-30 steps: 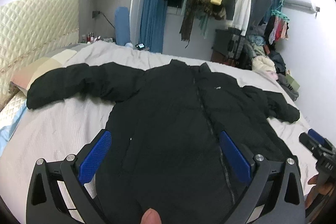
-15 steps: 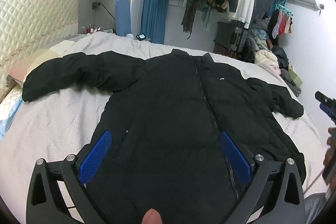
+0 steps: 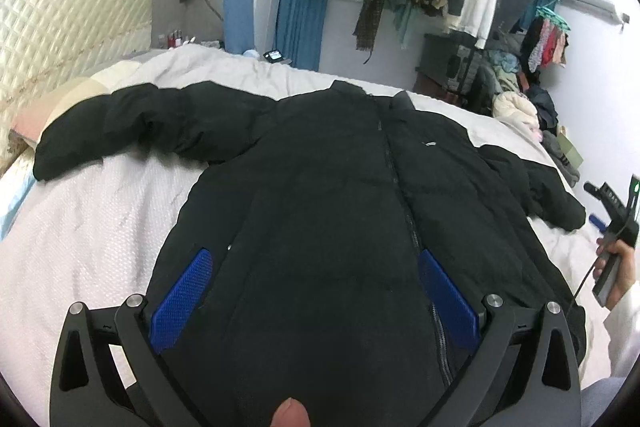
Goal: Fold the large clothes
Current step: 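Grasp the jacket sleeve cuff with the right tool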
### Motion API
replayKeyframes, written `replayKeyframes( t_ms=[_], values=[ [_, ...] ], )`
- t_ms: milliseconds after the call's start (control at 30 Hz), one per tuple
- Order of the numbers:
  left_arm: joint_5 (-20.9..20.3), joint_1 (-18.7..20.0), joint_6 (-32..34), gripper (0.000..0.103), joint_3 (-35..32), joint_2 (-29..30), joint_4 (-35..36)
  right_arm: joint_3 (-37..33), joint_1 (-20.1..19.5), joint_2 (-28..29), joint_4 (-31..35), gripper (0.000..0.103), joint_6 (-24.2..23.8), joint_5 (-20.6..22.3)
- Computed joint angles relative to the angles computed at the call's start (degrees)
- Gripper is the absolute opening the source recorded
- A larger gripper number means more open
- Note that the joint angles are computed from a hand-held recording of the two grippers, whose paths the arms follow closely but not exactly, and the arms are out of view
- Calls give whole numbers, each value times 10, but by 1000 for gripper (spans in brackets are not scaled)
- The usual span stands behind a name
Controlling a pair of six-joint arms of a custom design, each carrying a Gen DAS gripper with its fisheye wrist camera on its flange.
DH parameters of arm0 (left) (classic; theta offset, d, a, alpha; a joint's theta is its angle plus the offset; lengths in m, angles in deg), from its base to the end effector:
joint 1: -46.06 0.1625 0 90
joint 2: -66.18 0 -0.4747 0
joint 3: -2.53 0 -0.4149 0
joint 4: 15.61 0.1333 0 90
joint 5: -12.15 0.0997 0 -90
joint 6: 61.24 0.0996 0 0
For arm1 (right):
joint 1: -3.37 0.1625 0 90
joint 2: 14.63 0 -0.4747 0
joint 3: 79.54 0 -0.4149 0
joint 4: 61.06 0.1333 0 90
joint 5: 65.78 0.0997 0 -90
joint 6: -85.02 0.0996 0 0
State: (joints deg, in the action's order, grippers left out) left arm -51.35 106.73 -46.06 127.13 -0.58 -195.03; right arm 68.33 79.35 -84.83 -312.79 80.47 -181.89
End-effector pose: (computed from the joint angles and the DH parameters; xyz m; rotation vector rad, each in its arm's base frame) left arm -0.1094 -0.5576 0.2237 0.8364 2.5078 -0.8167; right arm 0.0023 -0.3600 0.2937 -0.5669 -1.9089 1.6610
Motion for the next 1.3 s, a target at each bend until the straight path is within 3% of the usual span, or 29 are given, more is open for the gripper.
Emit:
replayKeyframes(
  t_ms=[133,300,467,600,667,733,767,800,833,933,1033,1200,1300],
  values=[
    [-1,9,-13,103,-12,18,0,17,-139,-39,27,103,92,128],
    [21,17,5,103,-22,58,-27,22,-286,-45,-12,103,196,277],
    [32,24,12,103,-38,87,-52,4,-380,-38,-54,103,295,361],
    [36,29,14,103,-55,106,-63,-23,-394,-36,-72,101,291,372],
    [36,31,15,103,-64,117,-74,-45,-387,-39,-48,96,284,366],
    [43,30,22,103,-69,128,-88,-60,-381,-45,-14,77,266,360],
    [45,30,25,103,-70,130,-90,-67,-376,-46,0,72,258,354],
    [48,30,28,103,-73,135,-93,-68,-376,-48,4,59,253,354],
    [50,30,29,103,-74,137,-93,-67,-371,-47,5,39,247,348],
    [59,31,26,103,-80,144,-85,-71,-358,-64,30,20,220,320],
    [63,27,37,103,-77,144,-94,-66,-354,-88,43,10,204,303],
    [65,21,54,103,-60,129,-112,-51,-339,-148,53,6,188,250],
    [56,20,57,103,-51,116,-114,-44,-310,-187,68,5,150,217]
  ],
)
